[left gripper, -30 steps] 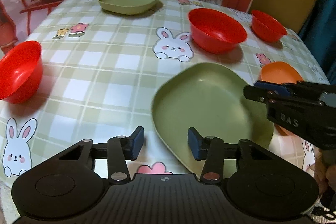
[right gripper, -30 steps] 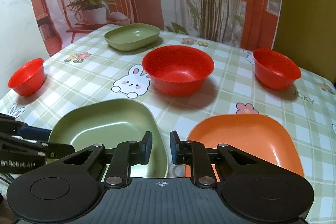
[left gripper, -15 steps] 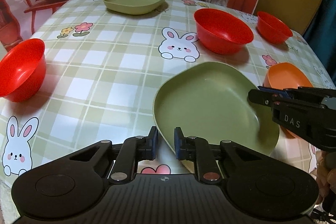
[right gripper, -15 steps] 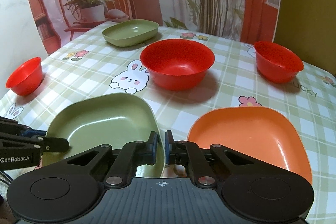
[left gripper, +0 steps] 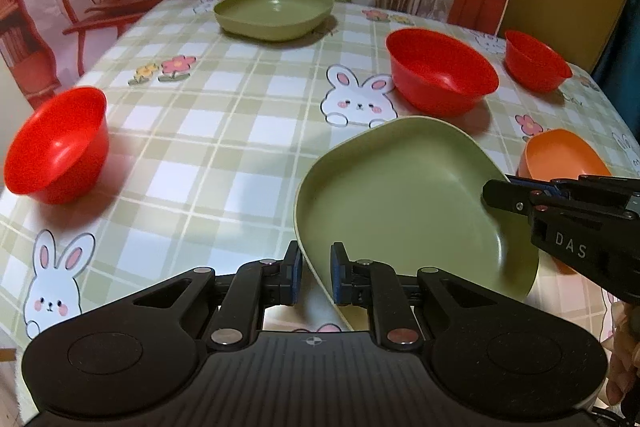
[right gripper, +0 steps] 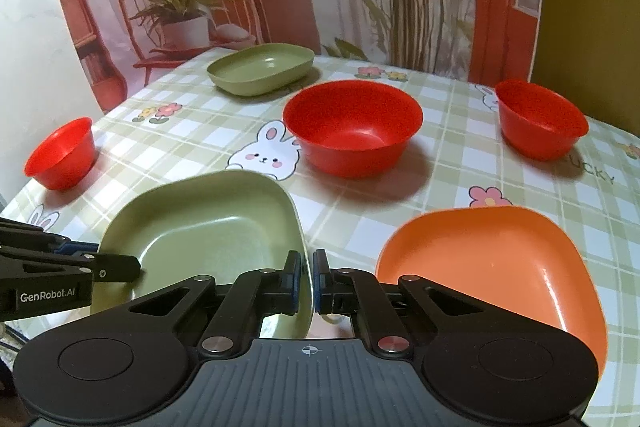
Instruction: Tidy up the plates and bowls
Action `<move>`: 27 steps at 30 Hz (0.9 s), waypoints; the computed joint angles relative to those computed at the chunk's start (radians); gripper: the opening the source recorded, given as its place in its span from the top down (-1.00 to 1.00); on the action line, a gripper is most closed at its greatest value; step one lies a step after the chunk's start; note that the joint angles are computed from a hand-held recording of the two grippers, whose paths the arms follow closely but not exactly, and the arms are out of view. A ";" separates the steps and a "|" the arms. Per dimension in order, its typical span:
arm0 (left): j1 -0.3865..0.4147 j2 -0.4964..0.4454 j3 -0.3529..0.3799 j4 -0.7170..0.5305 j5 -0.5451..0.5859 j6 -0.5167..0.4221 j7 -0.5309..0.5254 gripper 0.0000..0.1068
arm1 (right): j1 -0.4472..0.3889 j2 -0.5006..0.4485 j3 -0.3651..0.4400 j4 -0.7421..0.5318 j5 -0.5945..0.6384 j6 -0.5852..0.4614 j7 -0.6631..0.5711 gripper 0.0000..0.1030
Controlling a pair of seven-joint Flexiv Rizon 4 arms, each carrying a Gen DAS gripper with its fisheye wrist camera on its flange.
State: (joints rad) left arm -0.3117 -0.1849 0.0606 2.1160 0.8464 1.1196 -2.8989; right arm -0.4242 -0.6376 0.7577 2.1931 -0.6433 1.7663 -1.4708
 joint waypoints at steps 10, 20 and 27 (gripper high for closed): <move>-0.006 0.004 -0.008 -0.034 0.028 -0.038 0.011 0.70 | -0.042 -0.025 0.052 -0.030 0.013 -0.001 0.011 0.88; -0.007 -0.003 -0.018 -0.093 0.048 -0.065 0.028 0.70 | -0.067 -0.039 0.061 -0.071 -0.016 0.028 0.068 0.88; -0.025 -0.026 -0.024 -0.149 0.054 -0.079 0.046 0.70 | -0.094 -0.050 0.052 -0.104 -0.062 0.034 0.110 0.88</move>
State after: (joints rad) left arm -0.3366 -0.2110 0.0371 1.9667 0.9003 1.0411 -2.8534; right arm -0.5186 -0.6876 0.8101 2.0890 -0.7050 1.8003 -1.3604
